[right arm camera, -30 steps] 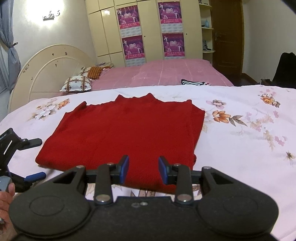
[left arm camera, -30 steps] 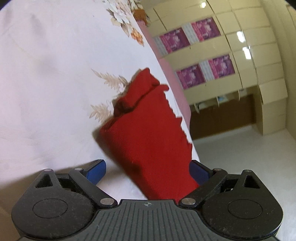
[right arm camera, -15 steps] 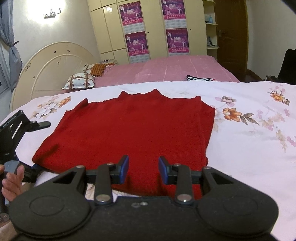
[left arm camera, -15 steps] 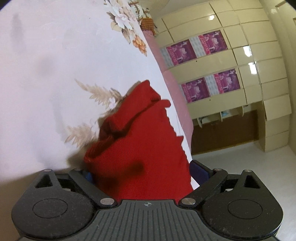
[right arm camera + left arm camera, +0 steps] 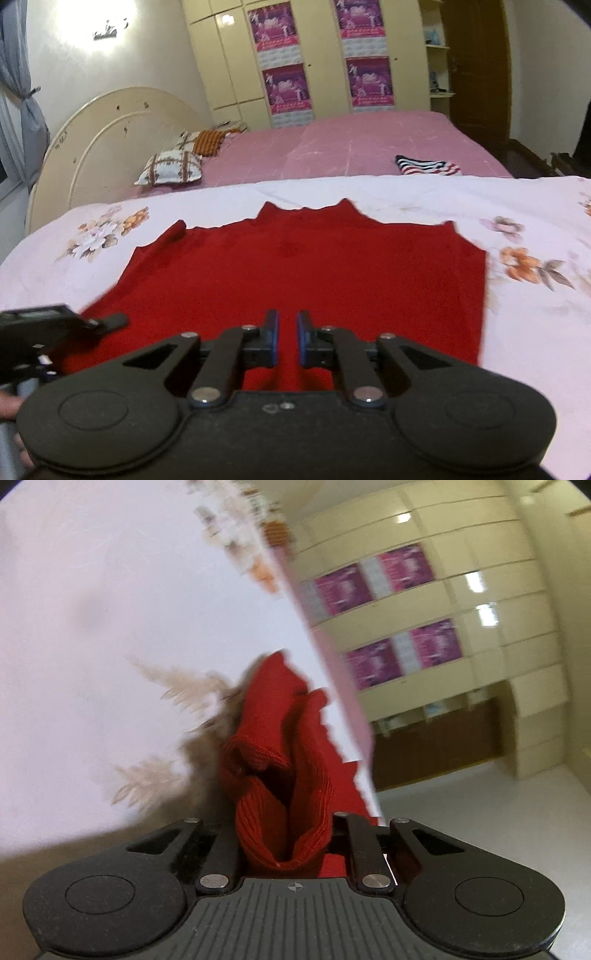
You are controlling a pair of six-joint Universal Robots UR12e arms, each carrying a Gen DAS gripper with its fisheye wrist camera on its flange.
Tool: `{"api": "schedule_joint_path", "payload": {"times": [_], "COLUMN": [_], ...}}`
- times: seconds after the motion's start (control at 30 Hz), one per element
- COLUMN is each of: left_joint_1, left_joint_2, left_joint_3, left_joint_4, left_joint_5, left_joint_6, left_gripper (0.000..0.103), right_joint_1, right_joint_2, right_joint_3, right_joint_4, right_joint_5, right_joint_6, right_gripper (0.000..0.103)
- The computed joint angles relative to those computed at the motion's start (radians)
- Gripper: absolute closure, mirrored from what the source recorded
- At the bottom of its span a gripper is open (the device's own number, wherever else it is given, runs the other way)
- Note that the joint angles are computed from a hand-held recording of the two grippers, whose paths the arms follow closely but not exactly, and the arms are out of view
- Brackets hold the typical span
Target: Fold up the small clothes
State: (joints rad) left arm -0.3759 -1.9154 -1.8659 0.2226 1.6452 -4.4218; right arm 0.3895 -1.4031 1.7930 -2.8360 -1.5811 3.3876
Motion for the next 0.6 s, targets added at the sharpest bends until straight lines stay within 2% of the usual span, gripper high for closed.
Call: {"api": "schedule_joint_path", "payload": {"times": [0.13,0.2,0.27,0.33,0.4,0.43,0.6], "left_joint_1": [0.001,0.0,0.006,0.009,0.009,0.01,0.014], "left_joint_2": [-0.009,-0.014,-0.016,-0.016,-0.014,-0.013,-0.015], "left_joint_3": [-0.002,0.006,0.012,0.016,0.018,0.017,0.012], "left_joint_4": [-0.051,-0.052,-0.058,-0.065,-0.068,-0.068,-0.043], "left_joint_5": [-0.001,0.001,-0.01,-0.018,-0.016,-0.018,-0.035], "left_joint_6": [0.002,0.042,0.038,0.041,0.036,0.033,0.019], "left_gripper": [0.088,0.088,0.088,0.088,0.088,0.088,0.088], "right_joint_1": [0.007,0.006,0.002,0.0,0.001,0.005,0.016], "right_joint_2": [0.043,0.06,0.064,0.058,0.057,0.063,0.069], "right_joint_3": [-0.03,-0.044,-0.031,-0.025,-0.019,-0.025,-0.021], "right_joint_4": [0.007,0.052,0.023,0.007,-0.015,0.01,-0.013], "right_joint_5": [0.009,0.006,0.014,0.02,0.024,0.008,-0.026], "right_joint_6": [-0.036,-0.053,-0.071,-0.071,-0.081,-0.1,-0.162], "right_gripper": [0.092,0.093,0.094,0.09,0.09,0.091,0.091]}}
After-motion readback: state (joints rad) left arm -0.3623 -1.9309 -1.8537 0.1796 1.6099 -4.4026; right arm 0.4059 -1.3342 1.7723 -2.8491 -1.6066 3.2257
